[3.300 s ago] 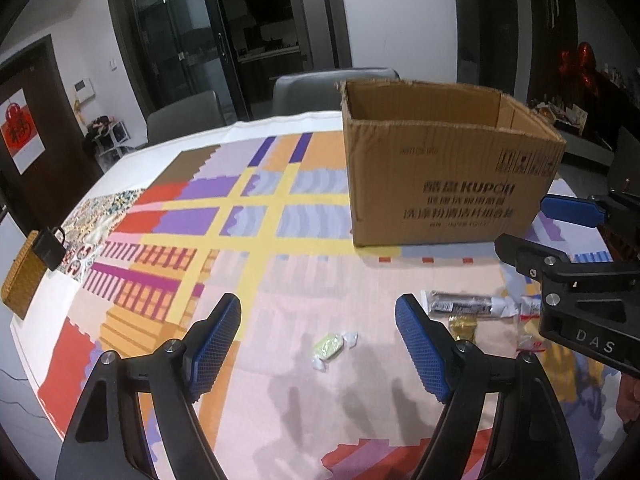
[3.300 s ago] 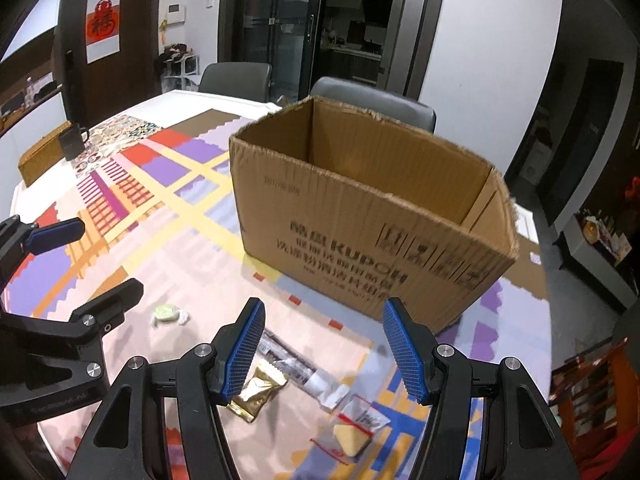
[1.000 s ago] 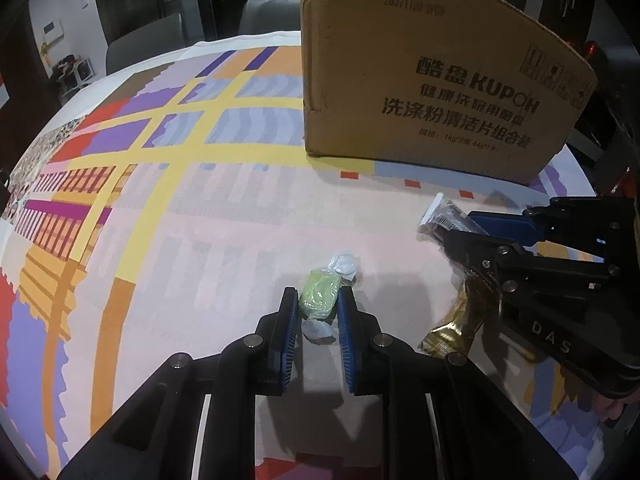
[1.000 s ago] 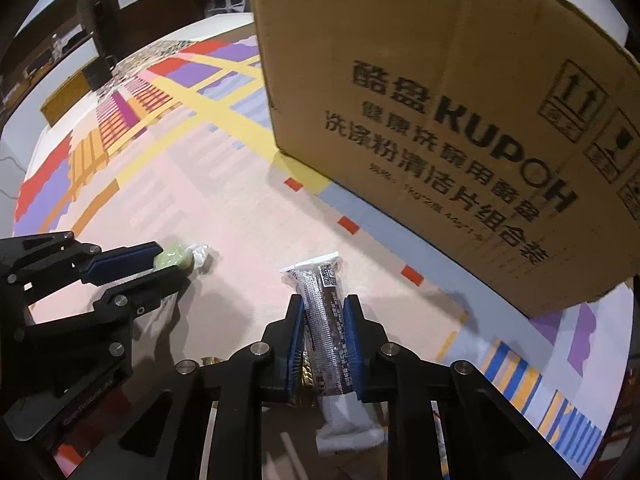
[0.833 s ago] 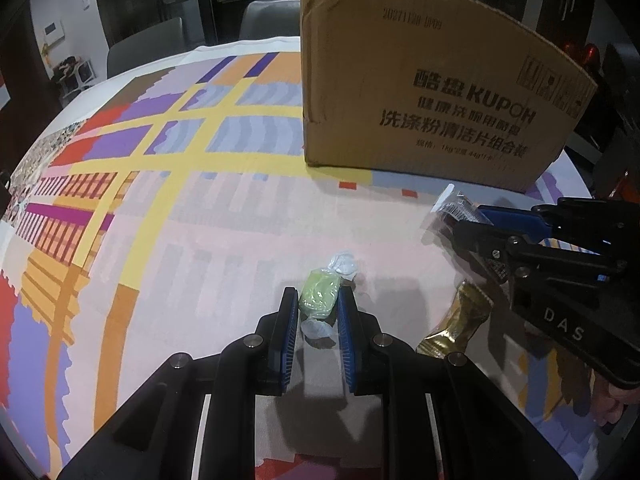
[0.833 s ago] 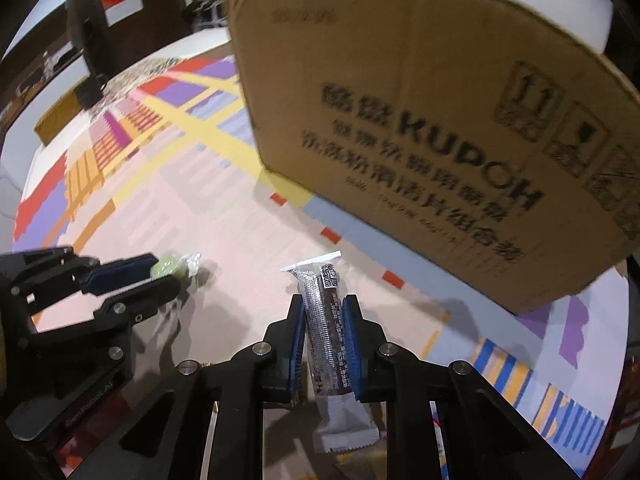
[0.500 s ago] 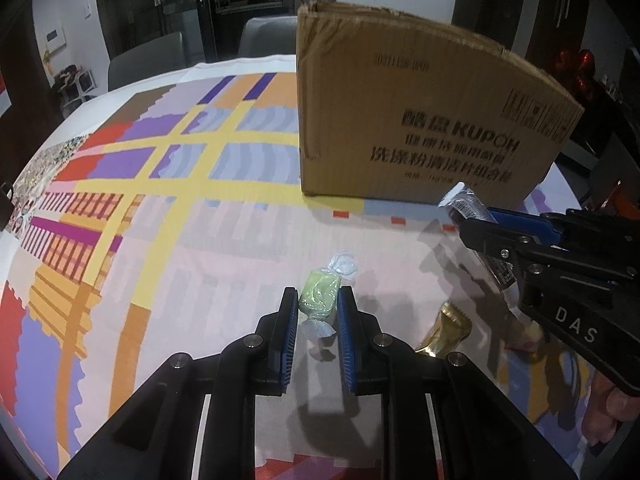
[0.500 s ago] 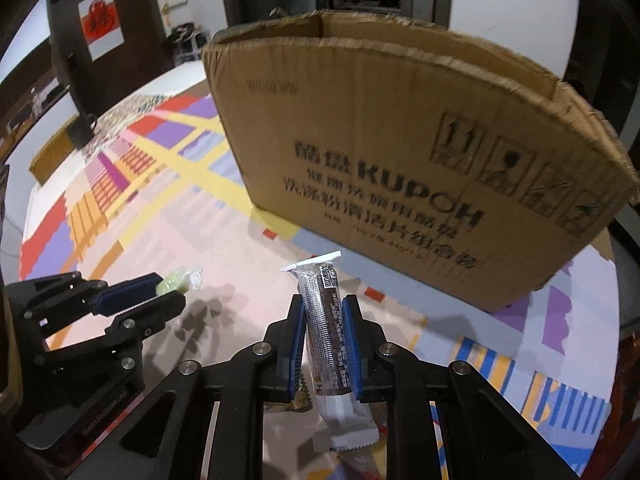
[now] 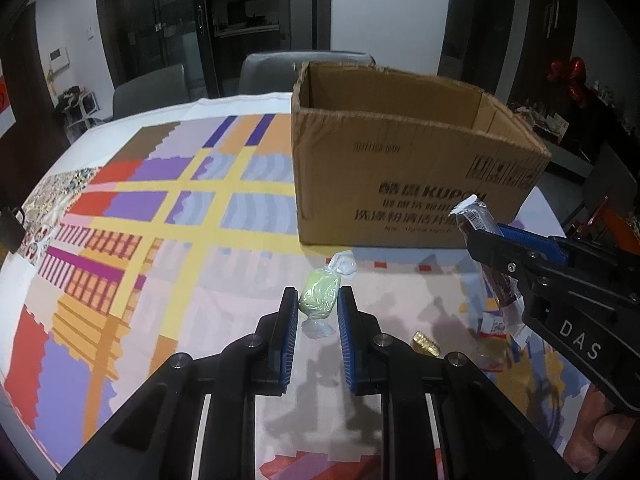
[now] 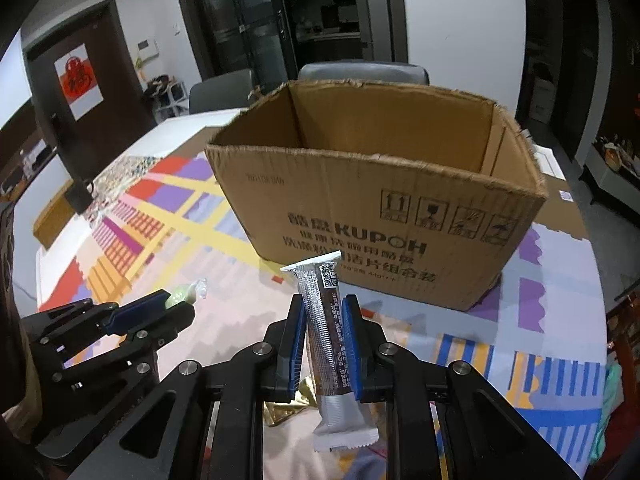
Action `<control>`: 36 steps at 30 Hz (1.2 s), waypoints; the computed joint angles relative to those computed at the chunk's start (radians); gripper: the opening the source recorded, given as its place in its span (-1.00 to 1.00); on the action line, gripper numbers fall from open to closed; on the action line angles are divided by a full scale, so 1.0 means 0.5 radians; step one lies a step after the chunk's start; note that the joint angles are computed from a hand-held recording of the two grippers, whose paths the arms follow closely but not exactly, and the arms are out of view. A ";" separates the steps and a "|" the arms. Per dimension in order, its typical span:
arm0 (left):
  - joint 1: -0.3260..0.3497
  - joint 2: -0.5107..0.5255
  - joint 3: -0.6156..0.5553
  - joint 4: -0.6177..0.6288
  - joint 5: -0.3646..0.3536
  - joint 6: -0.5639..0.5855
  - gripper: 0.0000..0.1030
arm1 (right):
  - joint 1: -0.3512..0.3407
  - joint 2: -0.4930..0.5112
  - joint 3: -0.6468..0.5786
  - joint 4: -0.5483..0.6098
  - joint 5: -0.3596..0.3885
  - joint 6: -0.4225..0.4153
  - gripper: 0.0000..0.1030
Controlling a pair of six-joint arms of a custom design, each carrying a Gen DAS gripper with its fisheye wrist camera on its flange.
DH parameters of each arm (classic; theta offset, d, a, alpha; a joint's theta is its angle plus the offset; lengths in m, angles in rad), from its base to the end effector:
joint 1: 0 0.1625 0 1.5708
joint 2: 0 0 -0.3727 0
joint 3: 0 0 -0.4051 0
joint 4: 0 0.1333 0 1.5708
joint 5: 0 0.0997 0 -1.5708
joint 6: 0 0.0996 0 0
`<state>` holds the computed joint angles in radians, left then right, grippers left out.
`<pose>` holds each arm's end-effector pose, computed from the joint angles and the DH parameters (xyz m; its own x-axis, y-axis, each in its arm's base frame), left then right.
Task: Organize snacks
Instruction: 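Carry the green candy and silver bar with both tools over the box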
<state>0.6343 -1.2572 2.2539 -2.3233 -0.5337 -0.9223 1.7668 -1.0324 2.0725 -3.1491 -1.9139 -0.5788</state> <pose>-0.2081 -0.4250 0.1036 -0.7037 -0.1363 -0.6973 0.3654 0.7722 -0.5198 0.2011 -0.5002 0.1037 -0.7099 -0.4726 0.5222 -0.6636 0.6972 -0.2711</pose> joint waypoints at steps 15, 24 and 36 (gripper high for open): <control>-0.078 -0.023 -0.105 0.064 0.094 0.056 -0.60 | 0.079 -0.125 0.028 -0.099 -0.032 0.057 -0.62; -0.092 -0.003 -0.171 -0.054 0.133 0.206 -0.60 | 0.135 -0.180 0.008 -0.138 -0.055 0.057 -0.62; -0.092 0.066 -0.275 -0.373 0.167 0.547 -0.60 | 0.210 -0.207 -0.075 -0.176 -0.091 0.044 -0.62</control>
